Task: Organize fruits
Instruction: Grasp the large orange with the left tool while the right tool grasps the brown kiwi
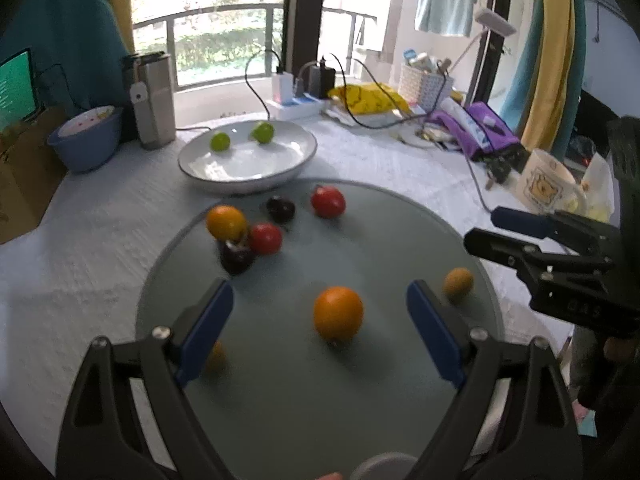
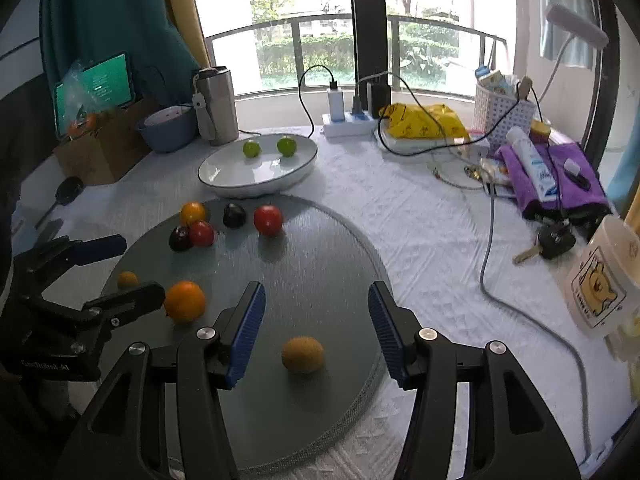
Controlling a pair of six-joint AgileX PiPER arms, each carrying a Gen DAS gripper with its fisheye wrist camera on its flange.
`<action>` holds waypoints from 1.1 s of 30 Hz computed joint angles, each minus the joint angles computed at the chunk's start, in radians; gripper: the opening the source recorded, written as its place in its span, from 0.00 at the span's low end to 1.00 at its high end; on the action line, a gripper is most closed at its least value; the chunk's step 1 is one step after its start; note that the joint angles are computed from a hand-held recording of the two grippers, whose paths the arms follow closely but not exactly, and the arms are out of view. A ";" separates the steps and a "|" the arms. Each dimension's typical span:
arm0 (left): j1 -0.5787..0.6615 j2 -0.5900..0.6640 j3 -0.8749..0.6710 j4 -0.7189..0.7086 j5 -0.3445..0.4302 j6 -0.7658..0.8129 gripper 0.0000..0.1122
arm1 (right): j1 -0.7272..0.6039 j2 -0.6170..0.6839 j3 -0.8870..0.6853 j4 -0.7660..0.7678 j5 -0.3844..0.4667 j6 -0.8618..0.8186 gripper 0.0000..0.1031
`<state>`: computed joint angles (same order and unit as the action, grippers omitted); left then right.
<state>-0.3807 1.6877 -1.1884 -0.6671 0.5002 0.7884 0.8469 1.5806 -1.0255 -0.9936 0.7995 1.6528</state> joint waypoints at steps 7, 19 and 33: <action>-0.035 0.003 0.025 0.062 -0.017 -0.054 0.80 | 0.002 -0.006 0.065 -0.021 -0.076 0.062 0.55; -0.070 0.037 0.025 0.126 -0.042 -0.109 0.77 | -0.006 0.027 0.111 -0.060 -0.175 0.112 0.55; -0.086 0.105 -0.034 0.230 -0.032 -0.223 0.37 | -0.031 0.045 0.111 -0.065 -0.206 0.087 0.30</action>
<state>-0.4662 1.7922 -1.2228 -0.4368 0.4680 0.5650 0.8162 1.6253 -0.9141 -1.0590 0.5935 1.7395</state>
